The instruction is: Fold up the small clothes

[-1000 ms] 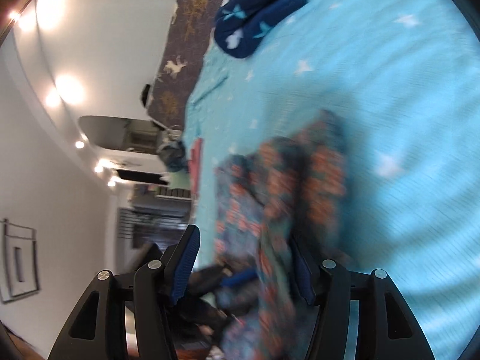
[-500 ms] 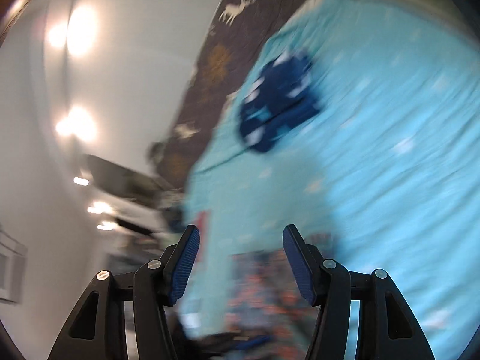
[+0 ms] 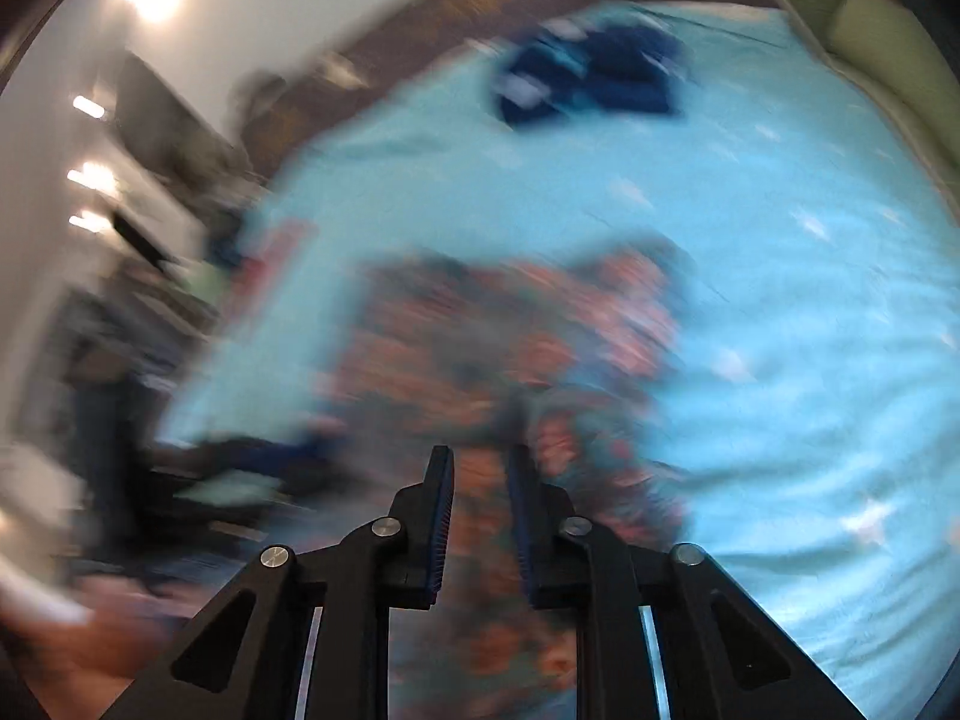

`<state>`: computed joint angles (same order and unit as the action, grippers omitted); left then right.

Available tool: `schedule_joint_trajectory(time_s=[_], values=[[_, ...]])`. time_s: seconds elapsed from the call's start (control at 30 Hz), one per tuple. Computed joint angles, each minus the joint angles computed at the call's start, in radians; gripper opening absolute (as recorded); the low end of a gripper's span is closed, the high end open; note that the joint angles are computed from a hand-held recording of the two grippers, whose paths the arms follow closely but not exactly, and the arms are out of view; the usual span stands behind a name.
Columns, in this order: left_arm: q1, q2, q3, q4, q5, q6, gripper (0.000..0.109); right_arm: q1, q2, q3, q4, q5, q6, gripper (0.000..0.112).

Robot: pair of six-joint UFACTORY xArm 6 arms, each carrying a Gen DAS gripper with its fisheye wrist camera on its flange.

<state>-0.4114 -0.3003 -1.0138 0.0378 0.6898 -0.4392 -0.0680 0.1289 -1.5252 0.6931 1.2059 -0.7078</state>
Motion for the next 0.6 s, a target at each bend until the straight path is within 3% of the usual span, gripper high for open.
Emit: schedule_joint_trajectory(time_s=[0.1,0.17,0.3,0.4,0.47,0.5,0.6], values=[[-0.016,-0.038,0.003,0.049,0.02,-0.054,0.034,-0.018,-0.033,0.038,0.043,-0.021,0.029,0.003],[-0.037,-0.08,0.017,0.056,0.026,-0.046,0.035,-0.026,-0.128,0.108,0.065,-0.065,-0.023,0.007],[-0.081,-0.178,0.079,-0.035,0.003,0.052,0.035,-0.119,-0.259,0.193,0.178,0.139,-0.177,0.007],[-0.106,-0.237,0.142,-0.13,0.0,0.124,0.043,-0.148,-0.325,0.267,0.145,0.182,-0.205,0.008],[-0.105,-0.241,0.177,-0.138,0.029,0.101,0.047,-0.157,-0.348,0.335,0.09,0.15,-0.161,0.008],[-0.106,-0.255,0.21,-0.135,0.002,0.083,0.046,-0.156,-0.357,0.363,0.071,0.124,-0.132,0.007],[-0.118,-0.266,0.22,-0.102,-0.024,0.026,0.045,-0.197,-0.39,0.446,0.152,0.089,-0.111,0.003]])
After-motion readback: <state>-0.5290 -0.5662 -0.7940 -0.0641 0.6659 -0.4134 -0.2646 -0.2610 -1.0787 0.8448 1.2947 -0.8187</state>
